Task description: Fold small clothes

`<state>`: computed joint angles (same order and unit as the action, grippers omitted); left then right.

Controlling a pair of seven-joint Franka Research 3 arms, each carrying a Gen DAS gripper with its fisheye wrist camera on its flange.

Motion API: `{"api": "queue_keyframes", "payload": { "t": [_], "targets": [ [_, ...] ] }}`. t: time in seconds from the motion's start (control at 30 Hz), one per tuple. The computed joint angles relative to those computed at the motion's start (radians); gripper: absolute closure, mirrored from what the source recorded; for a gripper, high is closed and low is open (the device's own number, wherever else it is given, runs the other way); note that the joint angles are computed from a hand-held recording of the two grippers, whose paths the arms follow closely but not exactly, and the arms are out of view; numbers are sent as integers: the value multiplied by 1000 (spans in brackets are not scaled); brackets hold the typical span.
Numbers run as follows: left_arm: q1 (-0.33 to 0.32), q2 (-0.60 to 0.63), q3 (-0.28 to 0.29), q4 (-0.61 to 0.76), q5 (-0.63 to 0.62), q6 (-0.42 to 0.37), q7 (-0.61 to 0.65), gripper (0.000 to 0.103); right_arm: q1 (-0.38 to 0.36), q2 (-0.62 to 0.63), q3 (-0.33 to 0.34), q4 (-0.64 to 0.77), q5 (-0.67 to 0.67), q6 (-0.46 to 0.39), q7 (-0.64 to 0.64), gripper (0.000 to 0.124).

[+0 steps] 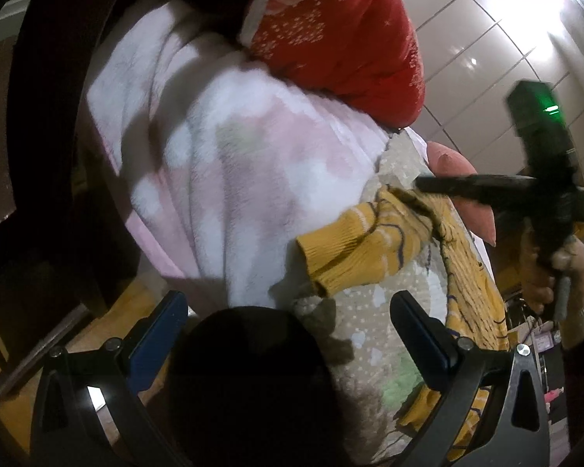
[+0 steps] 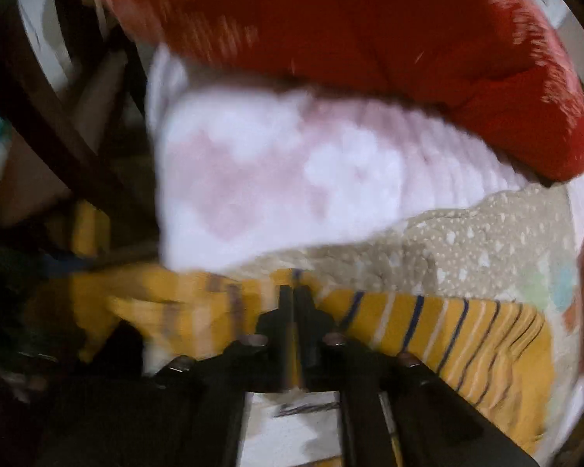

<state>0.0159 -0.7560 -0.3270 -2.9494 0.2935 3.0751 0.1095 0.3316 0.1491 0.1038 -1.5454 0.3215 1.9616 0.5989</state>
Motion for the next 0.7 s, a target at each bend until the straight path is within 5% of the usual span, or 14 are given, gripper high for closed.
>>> {"api": "queue_keyframes", "payload": {
  "t": [0.17, 0.23, 0.3, 0.33, 0.47, 0.7],
  "targets": [
    [9, 13, -14, 44, 18, -15, 10, 0, -87, -52, -48, -7, 239, 87, 80, 123],
    [17, 24, -25, 62, 25, -22, 8, 0, -113, -71, -78, -42, 232, 213, 140, 120],
    [23, 48, -38, 92, 39, -33, 11, 0, -136, -73, -80, -52, 202, 216, 131, 119],
    [27, 60, -48, 106, 46, -39, 9, 0, -142, -60, -79, -28, 177, 167, 115, 119],
    [-3, 117, -38, 146, 60, -50, 13, 0, -116, -133, -49, -171, 105, 240, -45, 69],
    [-28, 76, -16, 115, 88, -71, 20, 0, -17, -212, 4, -340, 27, 289, -267, 69]
  ]
}}
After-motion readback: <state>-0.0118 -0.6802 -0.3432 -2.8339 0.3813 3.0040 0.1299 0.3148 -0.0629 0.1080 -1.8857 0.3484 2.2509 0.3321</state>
